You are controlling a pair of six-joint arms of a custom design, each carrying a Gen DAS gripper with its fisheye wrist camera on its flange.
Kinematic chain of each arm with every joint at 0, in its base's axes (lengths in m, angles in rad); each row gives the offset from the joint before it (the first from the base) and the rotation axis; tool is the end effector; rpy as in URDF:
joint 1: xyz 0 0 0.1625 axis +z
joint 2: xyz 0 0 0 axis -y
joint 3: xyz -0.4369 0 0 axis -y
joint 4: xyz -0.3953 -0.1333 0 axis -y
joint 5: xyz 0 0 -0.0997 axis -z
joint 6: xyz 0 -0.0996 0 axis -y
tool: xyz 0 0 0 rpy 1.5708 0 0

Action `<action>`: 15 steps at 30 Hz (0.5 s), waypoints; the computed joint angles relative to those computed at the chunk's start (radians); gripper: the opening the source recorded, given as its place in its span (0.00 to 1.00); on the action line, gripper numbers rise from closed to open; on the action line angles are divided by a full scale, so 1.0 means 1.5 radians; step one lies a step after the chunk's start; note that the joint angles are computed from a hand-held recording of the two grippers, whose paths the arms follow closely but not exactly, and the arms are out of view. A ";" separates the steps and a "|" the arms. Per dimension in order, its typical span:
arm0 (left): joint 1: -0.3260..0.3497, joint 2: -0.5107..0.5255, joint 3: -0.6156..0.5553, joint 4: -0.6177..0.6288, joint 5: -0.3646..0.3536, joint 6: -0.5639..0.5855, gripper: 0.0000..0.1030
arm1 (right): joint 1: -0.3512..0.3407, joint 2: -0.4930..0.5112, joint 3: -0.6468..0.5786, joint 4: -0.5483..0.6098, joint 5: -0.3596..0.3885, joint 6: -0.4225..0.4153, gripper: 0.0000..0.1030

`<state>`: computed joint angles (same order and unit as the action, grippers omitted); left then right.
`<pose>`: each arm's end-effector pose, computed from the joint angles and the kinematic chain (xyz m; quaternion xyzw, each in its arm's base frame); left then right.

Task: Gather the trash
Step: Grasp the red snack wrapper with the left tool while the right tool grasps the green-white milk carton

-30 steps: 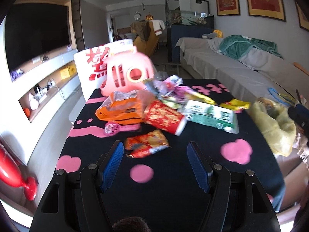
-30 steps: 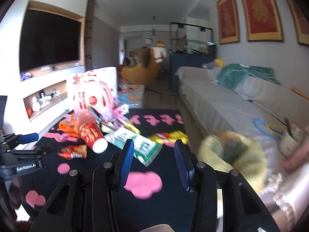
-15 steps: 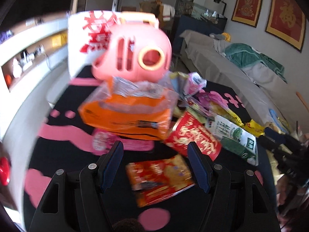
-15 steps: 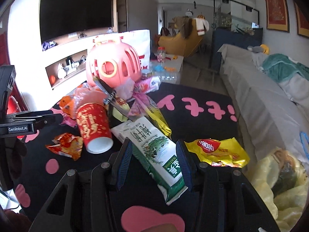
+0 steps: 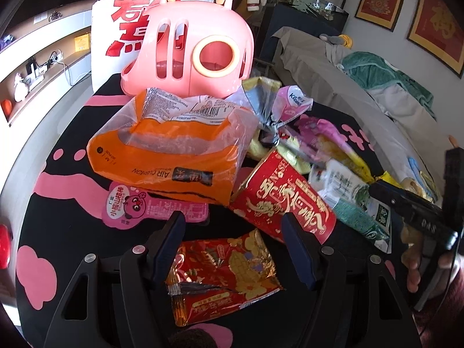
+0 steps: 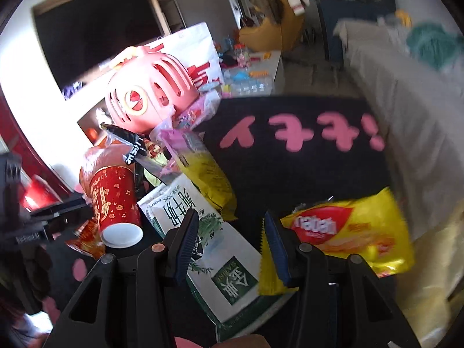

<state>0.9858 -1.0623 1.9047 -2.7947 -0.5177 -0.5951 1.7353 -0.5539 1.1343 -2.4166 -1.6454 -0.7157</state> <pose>-0.1407 -0.6106 0.2405 -0.0996 0.8484 -0.4108 0.3188 0.2592 -0.7927 0.1059 0.4175 -0.8982 0.1172 0.0715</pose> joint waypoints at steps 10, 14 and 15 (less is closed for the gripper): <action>0.013 -0.057 0.077 -0.120 -0.147 0.122 0.67 | 0.002 -0.066 0.107 0.031 -0.006 -0.012 0.46; 0.018 -0.070 0.091 -0.096 -0.156 0.124 0.67 | -0.006 -0.089 0.138 0.027 0.000 0.004 0.46; 0.018 -0.071 0.091 -0.090 -0.151 0.118 0.67 | -0.007 -0.094 0.146 0.016 -0.003 0.007 0.46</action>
